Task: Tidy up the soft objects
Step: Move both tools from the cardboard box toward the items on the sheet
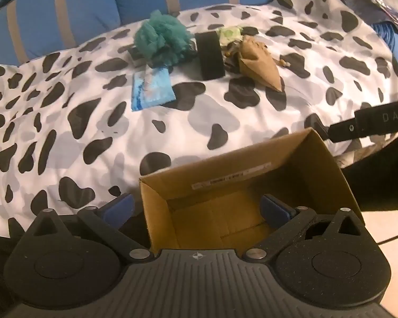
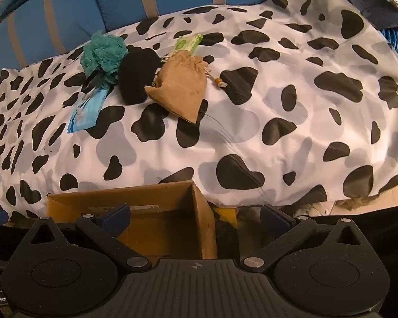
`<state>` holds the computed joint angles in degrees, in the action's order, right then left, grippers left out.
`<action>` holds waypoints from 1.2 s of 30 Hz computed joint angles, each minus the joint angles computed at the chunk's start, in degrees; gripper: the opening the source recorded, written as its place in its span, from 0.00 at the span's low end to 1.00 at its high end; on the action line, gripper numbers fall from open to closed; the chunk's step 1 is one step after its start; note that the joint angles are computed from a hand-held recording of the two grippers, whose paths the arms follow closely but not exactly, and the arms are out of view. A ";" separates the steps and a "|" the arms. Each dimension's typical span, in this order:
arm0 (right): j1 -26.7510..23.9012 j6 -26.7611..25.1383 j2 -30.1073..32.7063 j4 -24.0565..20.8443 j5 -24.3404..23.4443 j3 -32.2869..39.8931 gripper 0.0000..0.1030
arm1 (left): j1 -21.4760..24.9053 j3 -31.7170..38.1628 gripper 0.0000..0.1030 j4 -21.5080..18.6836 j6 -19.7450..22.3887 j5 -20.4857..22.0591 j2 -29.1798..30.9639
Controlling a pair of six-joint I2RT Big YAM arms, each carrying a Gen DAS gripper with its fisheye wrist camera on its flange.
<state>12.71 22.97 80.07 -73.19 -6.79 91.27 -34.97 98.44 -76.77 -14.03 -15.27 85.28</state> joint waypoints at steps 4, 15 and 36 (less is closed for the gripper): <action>0.00 0.03 0.00 -0.19 -0.04 0.01 1.00 | 0.03 0.30 1.00 -0.47 0.64 0.11 0.24; 0.11 -1.69 1.73 -0.82 0.82 1.52 1.00 | 1.70 1.13 1.00 -0.19 1.51 3.34 1.42; -0.87 -8.36 4.55 3.24 3.94 4.23 1.00 | 8.90 5.92 1.00 2.48 -1.21 13.92 3.73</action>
